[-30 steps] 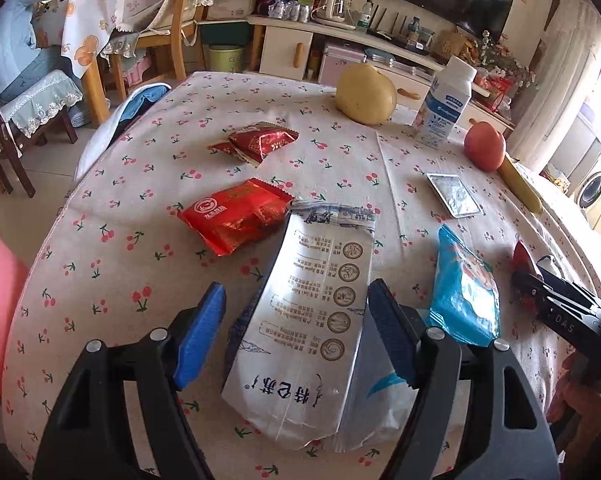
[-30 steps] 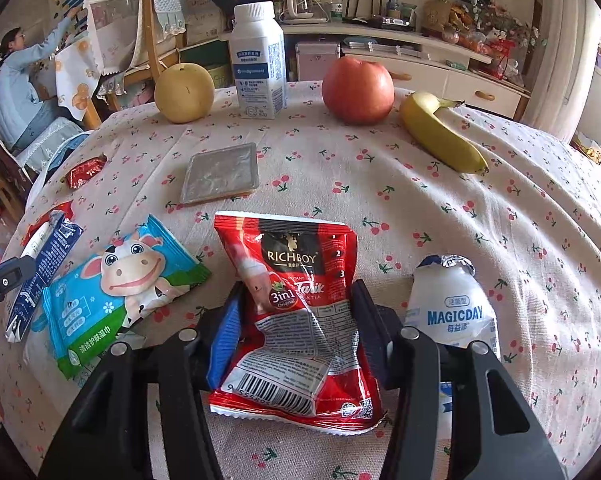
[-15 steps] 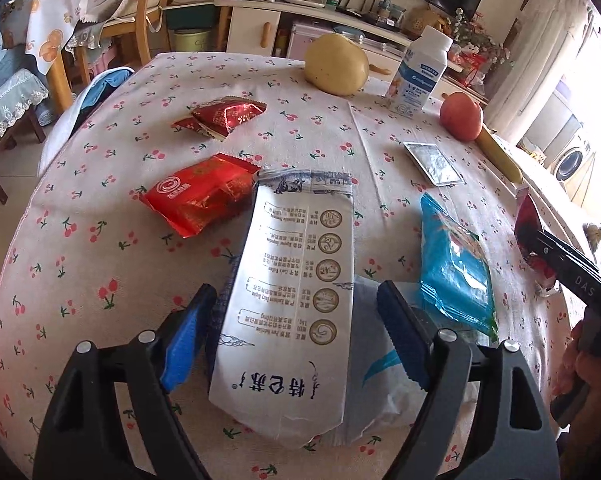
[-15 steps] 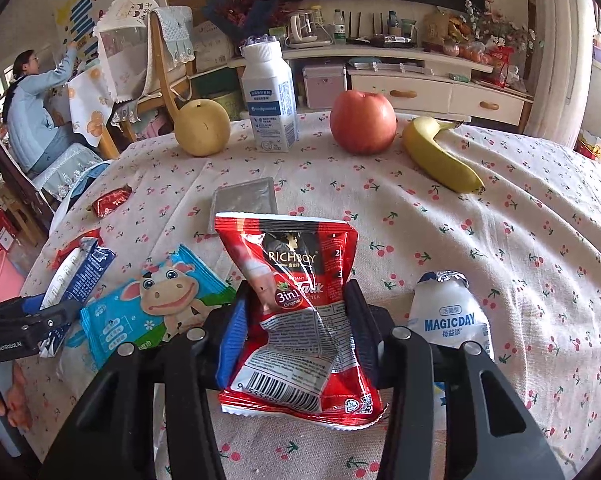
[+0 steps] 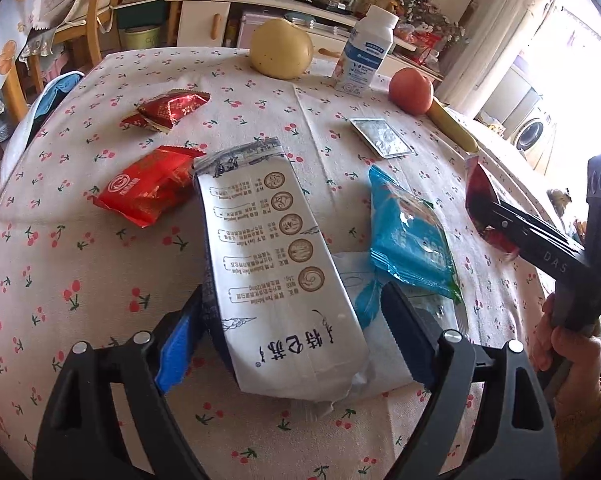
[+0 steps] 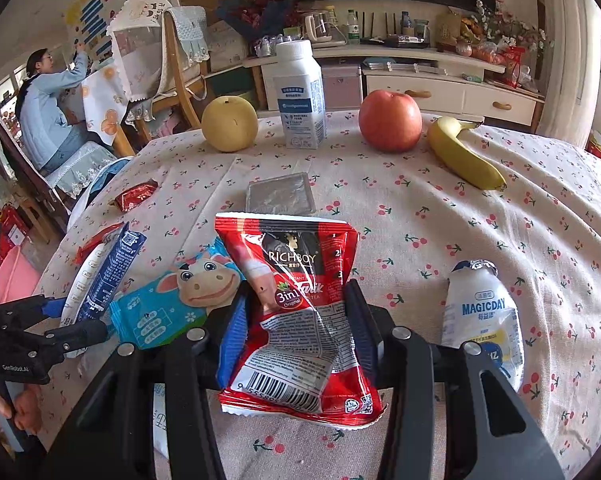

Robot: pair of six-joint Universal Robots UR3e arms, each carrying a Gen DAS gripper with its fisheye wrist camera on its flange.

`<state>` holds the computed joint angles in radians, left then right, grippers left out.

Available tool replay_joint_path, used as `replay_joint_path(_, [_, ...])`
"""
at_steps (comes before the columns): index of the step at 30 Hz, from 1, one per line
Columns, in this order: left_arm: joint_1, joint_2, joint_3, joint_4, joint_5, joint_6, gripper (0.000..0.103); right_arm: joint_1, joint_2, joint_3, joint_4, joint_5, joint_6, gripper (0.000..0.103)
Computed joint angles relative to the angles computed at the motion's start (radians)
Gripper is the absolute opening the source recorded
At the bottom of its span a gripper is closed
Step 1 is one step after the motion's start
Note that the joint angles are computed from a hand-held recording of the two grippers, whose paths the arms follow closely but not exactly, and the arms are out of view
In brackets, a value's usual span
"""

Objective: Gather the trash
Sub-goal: 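Lift the white bag with the left gripper while the right gripper lifts the red sachet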

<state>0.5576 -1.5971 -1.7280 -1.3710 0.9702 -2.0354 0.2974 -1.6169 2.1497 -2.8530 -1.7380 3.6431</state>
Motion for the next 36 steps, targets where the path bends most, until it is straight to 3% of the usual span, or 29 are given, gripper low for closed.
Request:
replay_joint_path(11, [0.016, -0.011, 0.019, -0.047, 0.004, 0.057, 0.088, 0.039, 0.045, -0.047, 0.006, -0.025, 0.028, 0.048])
replay_joint_path(15, [0.003, 0.008, -0.035, 0.08, 0.013, -0.024, 0.087, 0.052, 0.054, -0.062, 0.015, -0.031, 0.028, 0.048])
replay_joint_path(19, [-0.004, 0.029, -0.067, 0.119, 0.017, -0.04, 0.071, 0.054, 0.056, -0.063, 0.017, -0.029, 0.03, 0.048])
replay_joint_path(27, [0.022, 0.074, -0.108, 0.173, 0.0, -0.039, 0.07, 0.063, 0.048, -0.056, 0.007, -0.018, 0.046, 0.048])
replay_joint_path(36, [0.121, 0.107, -0.047, 0.055, -0.096, 0.008, 0.07, 0.091, 0.03, -0.07, 0.0, -0.002, 0.1, 0.048])
